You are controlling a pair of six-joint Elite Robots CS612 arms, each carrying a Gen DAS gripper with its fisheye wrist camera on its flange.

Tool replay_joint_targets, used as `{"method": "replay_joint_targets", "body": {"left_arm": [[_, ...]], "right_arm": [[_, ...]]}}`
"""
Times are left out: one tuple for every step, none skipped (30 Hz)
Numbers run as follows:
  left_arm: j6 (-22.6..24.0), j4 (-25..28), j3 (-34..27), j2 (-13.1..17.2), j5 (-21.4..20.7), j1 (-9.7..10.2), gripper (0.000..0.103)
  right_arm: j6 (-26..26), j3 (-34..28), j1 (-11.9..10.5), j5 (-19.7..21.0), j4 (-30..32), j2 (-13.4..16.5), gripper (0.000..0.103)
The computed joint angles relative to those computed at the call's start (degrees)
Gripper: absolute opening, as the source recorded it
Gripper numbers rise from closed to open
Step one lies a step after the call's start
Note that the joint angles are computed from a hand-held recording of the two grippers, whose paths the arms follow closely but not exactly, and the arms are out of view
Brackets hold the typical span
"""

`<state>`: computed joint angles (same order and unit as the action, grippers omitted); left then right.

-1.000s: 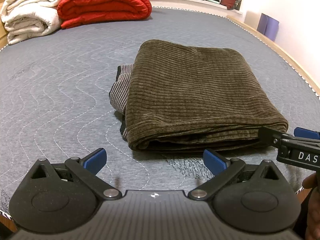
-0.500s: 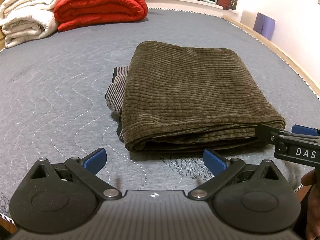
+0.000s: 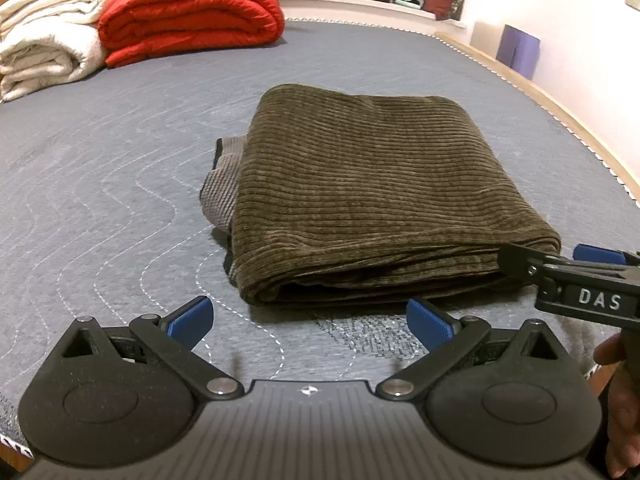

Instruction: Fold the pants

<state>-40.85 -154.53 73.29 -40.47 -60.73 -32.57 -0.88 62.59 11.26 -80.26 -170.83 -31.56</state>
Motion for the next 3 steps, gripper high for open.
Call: {"method": "replay_joint_targets", "body": {"left_arm": [[0.6,-0.4,0.0,0.0,-0.1,-0.06,0.103],[1.2,-0.7,0.0,0.1,-0.2,-0.07,0.103],[1.5,-0.8,0.0,0.1,-0.3,-0.06,0.103]], "right_arm": [[0.1,0.0,0.0,0.0,-0.1,0.0,0.102],[0.2,0.0,0.0,0.0,-0.2,0.0,0.102],[0.4,0.0,0.0,0.0,-0.4,0.0,0.102]]}}
